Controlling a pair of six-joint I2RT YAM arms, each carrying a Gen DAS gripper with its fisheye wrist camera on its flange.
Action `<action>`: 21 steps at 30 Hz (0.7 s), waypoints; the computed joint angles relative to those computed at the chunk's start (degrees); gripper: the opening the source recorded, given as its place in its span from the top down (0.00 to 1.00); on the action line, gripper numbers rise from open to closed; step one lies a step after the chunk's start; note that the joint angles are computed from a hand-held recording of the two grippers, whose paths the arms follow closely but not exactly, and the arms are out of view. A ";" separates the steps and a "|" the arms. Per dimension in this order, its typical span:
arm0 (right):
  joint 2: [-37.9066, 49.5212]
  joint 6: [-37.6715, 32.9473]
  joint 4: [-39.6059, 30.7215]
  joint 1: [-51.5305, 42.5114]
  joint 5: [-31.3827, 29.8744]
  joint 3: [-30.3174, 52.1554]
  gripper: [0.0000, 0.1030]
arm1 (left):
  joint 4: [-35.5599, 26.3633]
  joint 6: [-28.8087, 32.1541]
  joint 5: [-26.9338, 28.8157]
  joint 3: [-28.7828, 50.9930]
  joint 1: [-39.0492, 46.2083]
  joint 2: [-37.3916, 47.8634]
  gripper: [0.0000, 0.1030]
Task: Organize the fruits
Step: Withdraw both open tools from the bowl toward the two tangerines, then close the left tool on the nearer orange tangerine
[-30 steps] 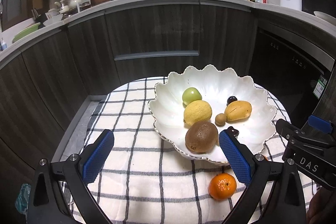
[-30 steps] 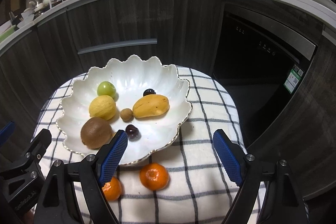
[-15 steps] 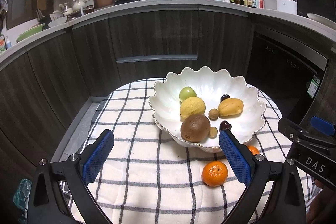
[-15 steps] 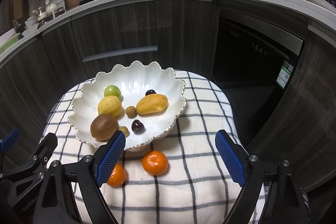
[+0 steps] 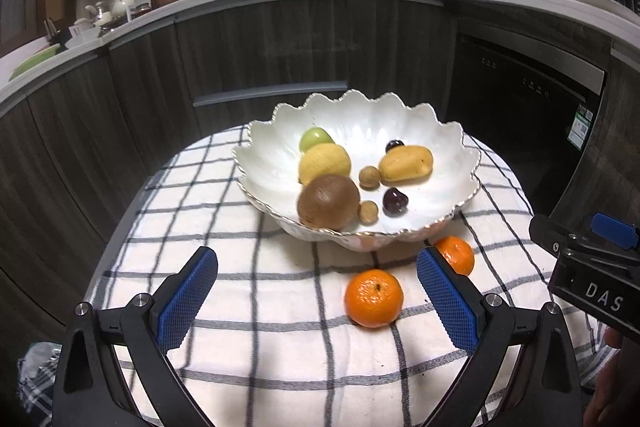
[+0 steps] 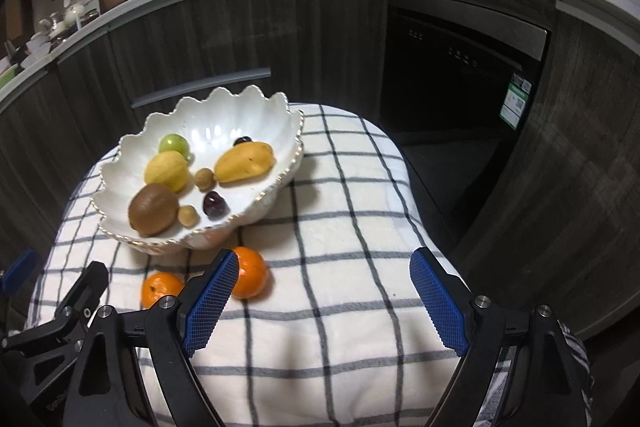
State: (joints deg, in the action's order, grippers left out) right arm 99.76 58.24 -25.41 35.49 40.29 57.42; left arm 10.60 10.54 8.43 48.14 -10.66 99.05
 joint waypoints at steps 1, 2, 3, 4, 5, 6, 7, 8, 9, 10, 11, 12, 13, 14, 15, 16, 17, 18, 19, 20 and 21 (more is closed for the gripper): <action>0.04 0.10 0.28 -0.14 -0.06 -0.37 0.14 | 0.49 0.20 -0.81 -0.04 -0.60 0.62 0.02; 0.18 0.15 0.43 -0.31 -0.15 -0.64 0.14 | 0.85 0.50 -1.58 0.09 -1.26 1.37 0.02; 0.31 0.12 0.69 -0.50 -0.29 -0.93 0.14 | 1.18 0.63 -1.89 0.23 -1.73 2.05 0.04; 0.48 0.11 0.80 -0.58 -0.38 -0.95 0.14 | 1.51 0.60 -2.17 0.38 -2.23 2.82 0.05; 0.59 0.12 1.19 -0.82 -0.68 -1.23 0.14 | 1.56 0.56 -2.25 0.62 -2.37 3.41 0.05; 0.63 0.19 1.43 -0.98 -0.90 -1.44 0.14 | 1.61 0.40 -2.34 0.82 -2.59 3.99 0.06; 0.71 0.22 1.77 -1.24 -1.22 -1.71 0.14 | 1.56 0.18 -2.37 1.22 -2.83 4.69 0.06; 0.75 0.20 2.04 -1.42 -1.44 -1.91 0.14 | 1.71 0.01 -2.41 1.51 -3.10 5.48 0.07; 0.84 0.10 2.37 -1.67 -1.74 -2.10 0.14 | 1.74 -0.06 -2.68 1.79 -3.43 6.11 0.07; 0.94 0.04 2.53 -1.89 -2.00 -2.19 0.14 | 1.67 -0.09 -3.03 2.19 -3.77 6.86 0.07; 1.15 -0.07 2.77 -2.21 -2.40 -2.29 0.14 | 1.62 -0.15 -3.43 2.63 -4.17 7.70 0.08; 1.32 -0.18 2.96 -2.48 -2.72 -2.35 0.14 | 1.52 -0.20 -3.69 2.96 -4.49 8.30 0.10; 1.47 -0.26 3.28 -2.75 -3.02 -2.49 0.14 | 1.23 -0.19 -3.88 3.52 -4.82 9.09 0.11; 1.58 -0.36 3.72 -3.09 -3.47 -2.71 0.14 | 1.17 -0.21 -3.99 3.78 -5.03 9.58 0.11; 1.70 -0.43 3.93 -3.33 -3.76 -2.76 0.14 | 1.08 -0.34 -4.14 4.12 -5.30 10.09 0.11; 1.83 -0.56 4.15 -3.65 -4.13 -2.83 0.14 | 0.82 -0.46 -4.12 4.60 -5.44 10.72 0.11; 2.02 -0.61 4.32 -3.93 -4.45 -2.86 0.14 | 0.24 -0.62 -4.10 5.30 -5.58 11.45 0.11; 2.16 -0.59 4.40 -4.07 -4.58 -2.87 0.14 | -0.17 -0.76 -4.03 5.77 -5.69 11.97 0.13; 2.32 -0.66 4.47 -4.24 -4.80 -2.83 0.14 | -0.62 -0.83 -3.93 6.31 -5.77 12.53 0.15; 2.55 -0.76 4.56 -4.41 -5.06 -2.77 0.14 | -0.98 -0.83 -3.82 6.85 -5.88 13.15 0.18; 2.80 -0.76 4.47 -4.52 -5.21 -2.66 0.14 | -1.19 -0.80 -3.85 7.26 -6.01 13.67 0.20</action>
